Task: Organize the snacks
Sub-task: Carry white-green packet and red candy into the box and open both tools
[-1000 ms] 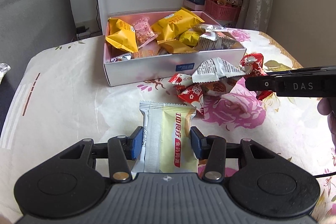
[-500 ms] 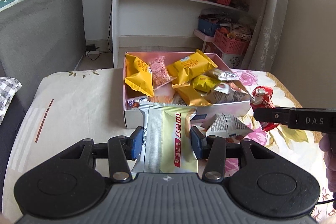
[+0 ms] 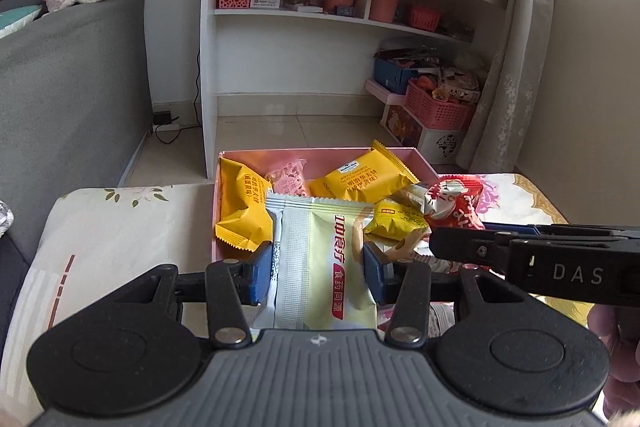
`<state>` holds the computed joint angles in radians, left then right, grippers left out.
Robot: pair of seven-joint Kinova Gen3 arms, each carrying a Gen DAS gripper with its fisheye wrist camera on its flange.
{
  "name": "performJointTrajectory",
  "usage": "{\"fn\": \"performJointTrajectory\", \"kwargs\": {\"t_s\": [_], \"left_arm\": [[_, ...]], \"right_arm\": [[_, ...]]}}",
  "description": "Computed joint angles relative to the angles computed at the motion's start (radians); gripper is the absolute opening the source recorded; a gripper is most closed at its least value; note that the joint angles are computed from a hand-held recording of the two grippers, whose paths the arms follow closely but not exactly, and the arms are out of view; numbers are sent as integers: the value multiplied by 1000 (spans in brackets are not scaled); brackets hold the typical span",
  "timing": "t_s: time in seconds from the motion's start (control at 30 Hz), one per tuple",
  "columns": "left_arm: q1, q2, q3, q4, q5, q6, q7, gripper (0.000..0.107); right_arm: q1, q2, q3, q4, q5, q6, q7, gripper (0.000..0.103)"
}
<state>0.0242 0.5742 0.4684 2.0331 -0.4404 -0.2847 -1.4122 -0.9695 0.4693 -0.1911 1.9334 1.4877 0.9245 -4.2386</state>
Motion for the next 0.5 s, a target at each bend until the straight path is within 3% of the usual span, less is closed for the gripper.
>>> {"fn": "performJointTrajectory", "kwargs": {"t_s": [0.13,0.27,0.4,0.5], "left_arm": [[-42,66,49,-54,-17,18,26,44],[-8,101,25,-96,12,48,17,44],[-14,126,46,-117,30,72,-3,44],[21,121,10,-122,65,64,-28,44]], "right_arm": [[31,12,16,11,70,-15,-56,37],[82,30,3,24,124,-48,-116,37],[121,42,-9,34,156,-78,-149,37],[139,47,-18,44,170,-86,-169,37]]}}
